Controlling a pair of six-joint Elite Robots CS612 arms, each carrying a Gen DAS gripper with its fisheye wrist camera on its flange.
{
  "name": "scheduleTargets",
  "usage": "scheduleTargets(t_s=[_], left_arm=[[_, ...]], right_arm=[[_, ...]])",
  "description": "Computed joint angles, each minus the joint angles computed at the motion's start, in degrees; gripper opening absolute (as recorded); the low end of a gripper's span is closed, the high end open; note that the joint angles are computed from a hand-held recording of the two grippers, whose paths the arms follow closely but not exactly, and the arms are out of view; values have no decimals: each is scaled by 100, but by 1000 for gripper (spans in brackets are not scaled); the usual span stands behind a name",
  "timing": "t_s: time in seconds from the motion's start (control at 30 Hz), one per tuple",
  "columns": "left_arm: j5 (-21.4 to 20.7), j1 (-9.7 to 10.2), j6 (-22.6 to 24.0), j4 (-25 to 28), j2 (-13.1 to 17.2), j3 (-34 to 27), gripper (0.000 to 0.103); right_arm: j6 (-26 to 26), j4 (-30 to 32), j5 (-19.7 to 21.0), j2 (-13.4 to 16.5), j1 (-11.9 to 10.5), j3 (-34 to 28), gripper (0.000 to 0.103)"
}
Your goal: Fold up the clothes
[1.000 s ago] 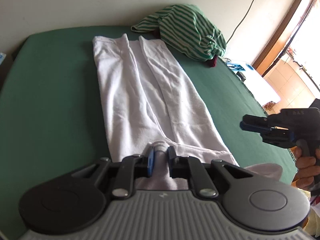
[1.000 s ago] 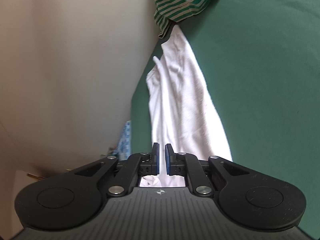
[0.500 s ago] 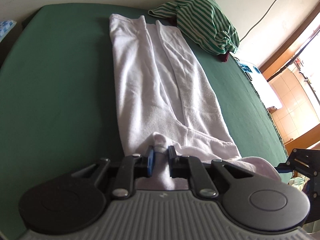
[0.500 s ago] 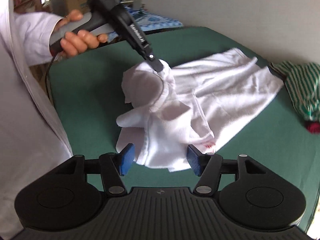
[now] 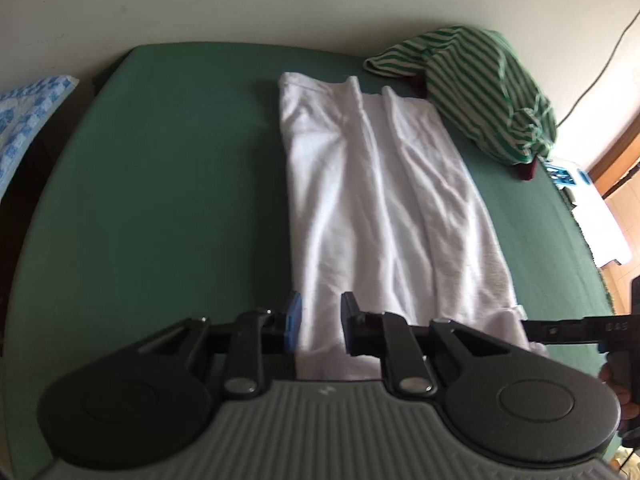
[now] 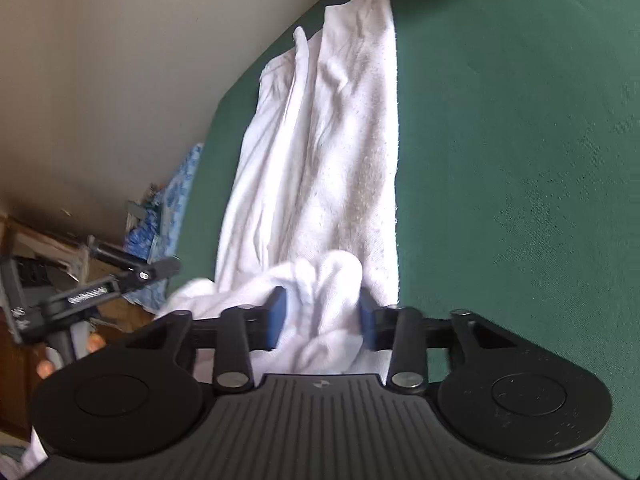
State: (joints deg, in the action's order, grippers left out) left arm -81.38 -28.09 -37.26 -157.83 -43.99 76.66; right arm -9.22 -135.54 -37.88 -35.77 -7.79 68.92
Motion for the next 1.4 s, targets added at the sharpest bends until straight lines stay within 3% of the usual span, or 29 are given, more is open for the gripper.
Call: scheduleTargets(t_s=[0.03,0.1,0.13,0.17,0.27,0.37,0.43,0.5,0.53,0.57,0.67,0.73,0.8,0.83,0.9,0.93,0.97,1.0,1.03,1.07,1.13,1.2,1.3,1.33,1.37,1.4], left_arm=[[28,16,-21,-50,-62,115,17],[116,18,-23,-369,-267,513,33],[175,-2,78,-488,-370,706,44],[220,-42,301,-520,-473,881,48],[-198,-111,932,-293,-637,1109,48],[-648,-175,1425,-359,-617,1089,48],[-609,-206,1549,-343,-468,864,48],[-722,-155,1446,-132,-233,487,35],[-810,-113,1362,-6,-123,293,12],[-880,-59,1231,58,-11,94,6],[-553,7,888,-160,245,-297,6],[-739,121,533,132,462,-674,7],[-972,208,317,434,594,-899,9],[-1040,232,267,501,602,-914,12],[-1165,271,166,46,452,-590,28],[-1130,272,141,-285,331,-338,51],[-1027,260,140,-632,193,-61,71],[-894,232,210,-850,64,185,78],[-740,193,328,-980,-60,411,86],[-665,159,453,-1043,-166,597,87],[-857,131,592,-1068,-275,826,86],[-1124,122,597,-1090,-264,895,78],[-1182,71,462,-877,-90,710,63],[-1204,62,366,-860,-38,653,42],[-1182,48,261,-916,-22,637,27],[-1011,8,228,-960,-49,656,20]], right_arm=[[166,-370,0,-54,-34,127,40],[77,-730,22,-163,-126,292,41],[-328,-1037,30,-276,-137,468,42],[-928,-1181,71,-384,-160,605,43],[-2728,-2054,-232,-725,5,1203,58],[-4527,-2078,-465,-842,180,1397,58],[-5143,-2002,-597,-793,270,1336,59],[-4809,-2412,-1046,-685,405,1285,49],[-4288,-2429,-1063,-623,394,1186,14],[-3688,-2446,-1112,-568,396,1081,3],[-1889,-2414,-1285,-367,375,687,2],[-851,-2581,-1570,-223,398,500,2],[-490,-2553,-1881,-133,429,380,5],[-333,-2521,-2021,-92,442,321,13],[-134,-2573,-1914,-156,388,442,14],[-41,-2611,-1851,-190,360,507,15],[-49,-2813,-1647,-251,311,645,23],[-267,-2921,-1503,-325,275,779,31],[-493,-3017,-1364,-399,241,908,49],[-805,-3076,-1350,-477,229,1043,59],[-1288,-3138,-1492,-563,245,1225,60],[-1495,-3035,-1565,-566,276,1271,59],[-1470,-3080,-1844,-485,387,1211,56],[-1470,-3098,-1984,-452,434,1174,52],[-1475,-3001,-2159,-443,480,1129,41],[-1450,-2958,-2226,-441,503,1107,33]])
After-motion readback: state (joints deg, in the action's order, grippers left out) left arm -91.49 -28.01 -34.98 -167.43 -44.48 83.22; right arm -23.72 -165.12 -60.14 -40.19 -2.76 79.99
